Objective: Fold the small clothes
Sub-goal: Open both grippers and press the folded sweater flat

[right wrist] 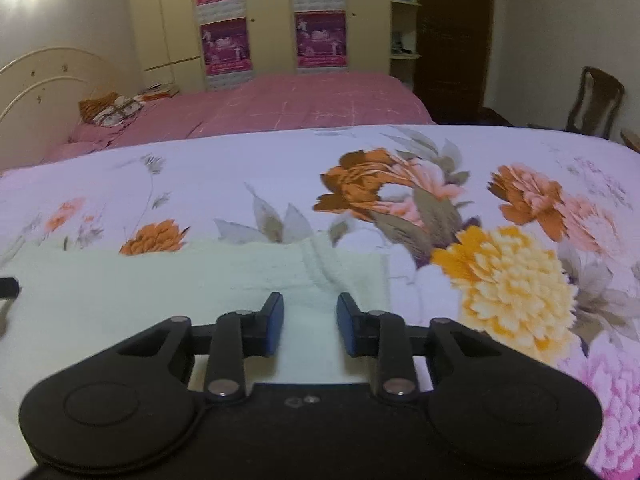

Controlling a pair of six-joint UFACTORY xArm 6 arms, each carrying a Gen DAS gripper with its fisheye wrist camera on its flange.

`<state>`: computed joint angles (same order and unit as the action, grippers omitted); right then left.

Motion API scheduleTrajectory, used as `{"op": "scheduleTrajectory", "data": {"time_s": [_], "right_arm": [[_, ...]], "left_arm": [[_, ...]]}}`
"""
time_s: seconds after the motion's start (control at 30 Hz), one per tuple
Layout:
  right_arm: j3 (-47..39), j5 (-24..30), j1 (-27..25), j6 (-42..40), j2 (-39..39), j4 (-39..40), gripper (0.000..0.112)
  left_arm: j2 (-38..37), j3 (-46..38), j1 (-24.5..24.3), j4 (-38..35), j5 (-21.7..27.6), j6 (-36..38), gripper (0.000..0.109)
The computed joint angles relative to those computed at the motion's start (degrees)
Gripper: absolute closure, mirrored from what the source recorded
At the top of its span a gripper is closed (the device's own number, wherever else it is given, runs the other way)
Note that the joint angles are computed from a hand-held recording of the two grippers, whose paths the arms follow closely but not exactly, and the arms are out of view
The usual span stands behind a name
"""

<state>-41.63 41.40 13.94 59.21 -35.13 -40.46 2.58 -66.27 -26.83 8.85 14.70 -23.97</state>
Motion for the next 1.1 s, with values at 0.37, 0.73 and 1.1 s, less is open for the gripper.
{"op": "scheduleTrajectory", "data": {"time_s": [0.37, 0.73, 1.1], "right_arm": [[-1.4, 0.1, 15.1, 2.6, 0.9, -1.3, 0.08], [3.3, 11.6, 14.6, 5.6, -7.4, -3.3, 0.079], [2.5, 13.9, 27.9, 10.9, -8.1, -2.0, 0.077]], "left_arm": [[-8.8, 10.7, -4.6, -3.2, -1.0, 9.4, 0.006], [-13.8, 14.7, -3.2, 2.7, 1.2, 6.0, 0.006], [-24.0, 24.3, -6.7, 1.8, 3.5, 4.2, 0.006]]}}
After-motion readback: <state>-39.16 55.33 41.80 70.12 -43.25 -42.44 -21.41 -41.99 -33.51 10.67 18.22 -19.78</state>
